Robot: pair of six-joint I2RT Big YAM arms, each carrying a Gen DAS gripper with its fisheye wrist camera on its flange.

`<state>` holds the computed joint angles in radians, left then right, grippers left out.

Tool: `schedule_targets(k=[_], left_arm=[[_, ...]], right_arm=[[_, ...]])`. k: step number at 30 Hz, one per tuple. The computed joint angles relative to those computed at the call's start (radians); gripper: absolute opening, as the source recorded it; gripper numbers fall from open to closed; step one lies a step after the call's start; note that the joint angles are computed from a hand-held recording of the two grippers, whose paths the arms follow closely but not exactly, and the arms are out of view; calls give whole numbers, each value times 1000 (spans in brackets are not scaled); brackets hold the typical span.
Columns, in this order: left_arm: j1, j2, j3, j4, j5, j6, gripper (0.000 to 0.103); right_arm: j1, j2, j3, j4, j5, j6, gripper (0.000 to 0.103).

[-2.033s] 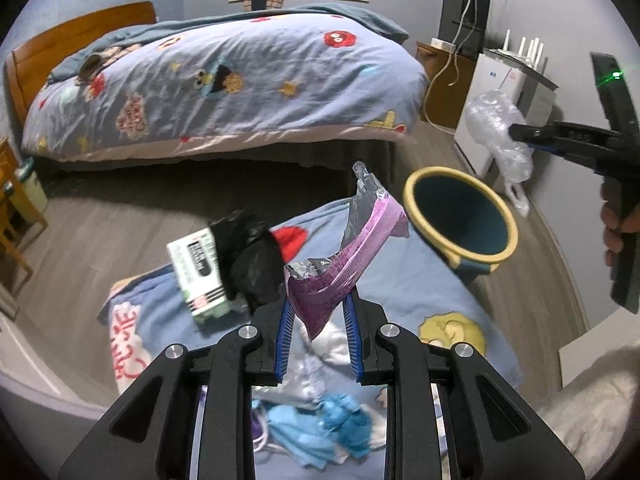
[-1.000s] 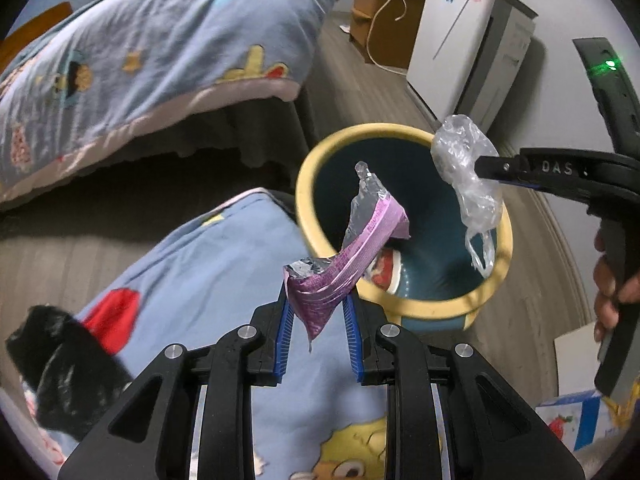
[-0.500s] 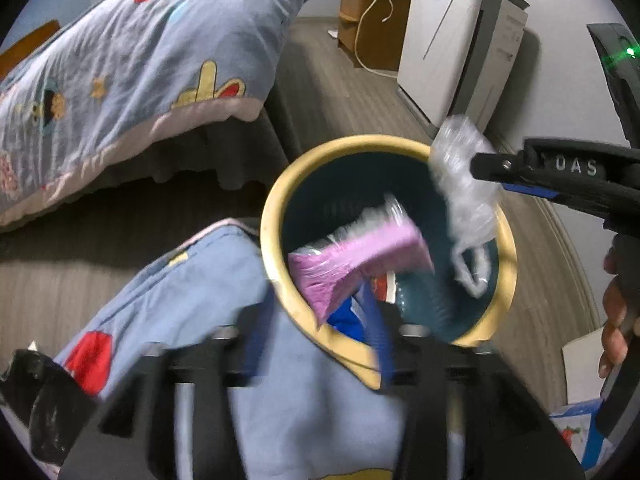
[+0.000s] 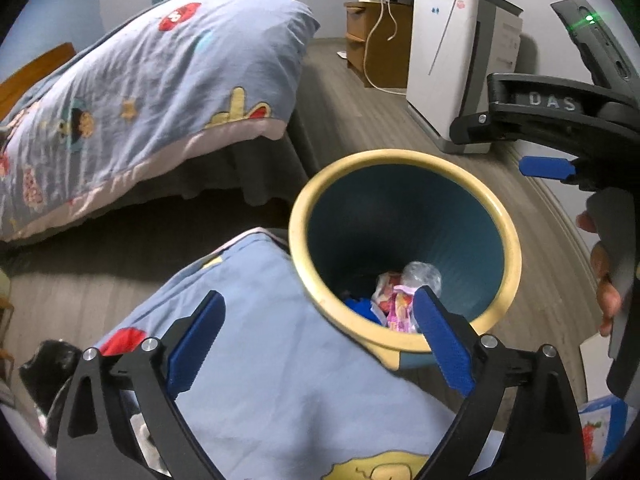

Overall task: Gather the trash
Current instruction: 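Return both tools over the cushion toward the black bag and tissue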

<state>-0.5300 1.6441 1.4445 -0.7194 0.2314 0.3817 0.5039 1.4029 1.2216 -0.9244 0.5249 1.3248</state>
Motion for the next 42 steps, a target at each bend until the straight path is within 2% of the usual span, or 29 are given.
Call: schedule_targets(k=[9, 12, 18, 23, 27, 31, 36, 42], left_arm=[[69, -78, -31, -19, 29, 14, 95], [114, -113, -42, -31, 42, 43, 95], [235, -169, -42, -48, 59, 104, 95], [362, -180, -13, -59, 99, 105, 96], [449, -171, -12, -18, 102, 61, 96], [512, -108, 47, -70, 121, -29, 96], [539, -67, 87, -72, 118, -42, 96], [558, -44, 109, -86, 125, -50, 96]], right_arm=[[29, 41, 82, -55, 37, -29, 97], [45, 56, 115, -69, 53, -41, 97], [85, 117, 227, -95, 93, -110, 97], [129, 197, 343, -112, 114, -211, 97], [160, 257, 417, -87, 76, -274, 97], [196, 329, 506, -104, 53, -333, 97], [218, 421, 600, -121, -19, -382, 97], [239, 511, 671, -133, -105, -392, 97]])
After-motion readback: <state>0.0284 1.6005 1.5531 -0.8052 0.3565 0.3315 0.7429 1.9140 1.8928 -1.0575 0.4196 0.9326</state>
